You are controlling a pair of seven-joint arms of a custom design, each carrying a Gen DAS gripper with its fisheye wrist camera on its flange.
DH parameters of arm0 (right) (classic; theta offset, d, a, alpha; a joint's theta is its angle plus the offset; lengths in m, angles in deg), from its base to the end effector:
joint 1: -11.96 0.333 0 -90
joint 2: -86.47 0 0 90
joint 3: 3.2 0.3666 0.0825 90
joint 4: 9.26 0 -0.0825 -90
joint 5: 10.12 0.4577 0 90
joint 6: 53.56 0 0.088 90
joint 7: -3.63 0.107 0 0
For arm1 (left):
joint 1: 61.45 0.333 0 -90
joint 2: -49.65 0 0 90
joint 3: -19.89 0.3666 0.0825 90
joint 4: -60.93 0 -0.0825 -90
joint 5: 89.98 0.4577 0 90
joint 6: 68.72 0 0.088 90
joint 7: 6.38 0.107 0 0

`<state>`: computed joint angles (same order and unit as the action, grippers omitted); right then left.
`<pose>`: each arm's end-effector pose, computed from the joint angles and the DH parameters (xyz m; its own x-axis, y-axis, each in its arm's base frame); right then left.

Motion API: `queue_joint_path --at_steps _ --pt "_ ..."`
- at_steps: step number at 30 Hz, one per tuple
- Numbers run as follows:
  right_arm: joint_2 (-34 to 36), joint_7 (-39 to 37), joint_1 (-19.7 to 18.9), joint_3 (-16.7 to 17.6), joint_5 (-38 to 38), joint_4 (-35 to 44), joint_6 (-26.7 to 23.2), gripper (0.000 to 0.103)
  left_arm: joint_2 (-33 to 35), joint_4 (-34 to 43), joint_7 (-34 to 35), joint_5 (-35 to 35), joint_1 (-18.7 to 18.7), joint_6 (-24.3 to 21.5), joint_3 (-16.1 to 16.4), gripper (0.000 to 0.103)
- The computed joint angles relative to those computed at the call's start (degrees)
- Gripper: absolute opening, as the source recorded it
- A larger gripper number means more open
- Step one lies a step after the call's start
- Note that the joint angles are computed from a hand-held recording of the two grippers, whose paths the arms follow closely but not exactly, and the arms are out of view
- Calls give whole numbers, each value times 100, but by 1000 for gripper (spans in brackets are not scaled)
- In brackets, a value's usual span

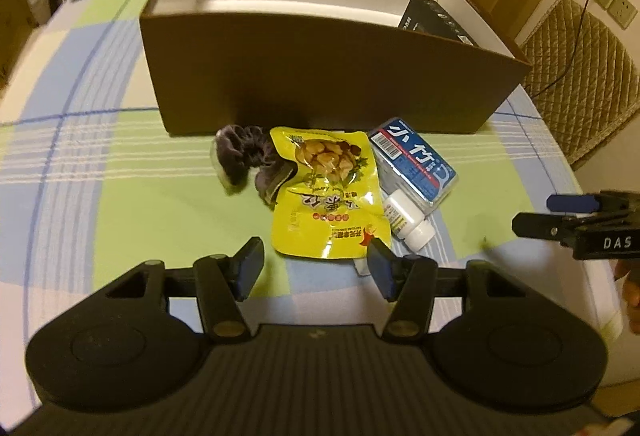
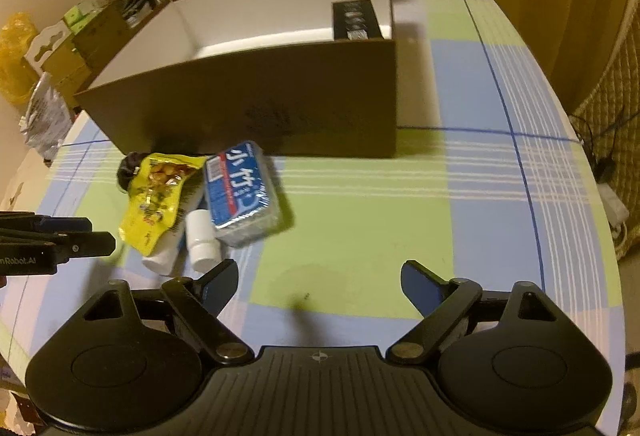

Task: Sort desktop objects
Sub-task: 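Move both tools toward the yellow snack pouch and blue toothpick box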

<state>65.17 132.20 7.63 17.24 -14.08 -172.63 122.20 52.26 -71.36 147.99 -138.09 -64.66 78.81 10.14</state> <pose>0.4070 0.1149 0.3440 -0.2470 -0.9493 -0.1946 -0.7994 0.3131 -0.5127 0.5748 -0.1193 0.3420 -0.6534 -0.7255 0.2163 -0.7162 0.4998 -0.4872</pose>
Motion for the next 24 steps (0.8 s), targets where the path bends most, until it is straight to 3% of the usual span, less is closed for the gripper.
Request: queue_joint_path --at_steps 6,10,14,17,20,24 --pt "83 104 -23 -85 15 11 -106 87 563 547 -412 -254 285 -851 13 60" --pt "89 221 -64 -138 -34 7 -198 87 949 874 -730 -509 541 -1298 -70 60" --pt "99 380 -118 -168 -125 11 -277 87 1254 1165 -888 -905 797 -1797 -177 53" --pt "105 493 -140 -195 -188 5 -314 87 1364 1302 -912 -1110 917 -2085 -246 37" --pt "126 605 -171 -195 -273 19 -342 87 1381 1373 -890 -1193 917 -2156 -289 36" --pt "168 736 -188 -207 -385 41 -371 87 1401 1420 -1033 -1145 775 -1814 -341 36"
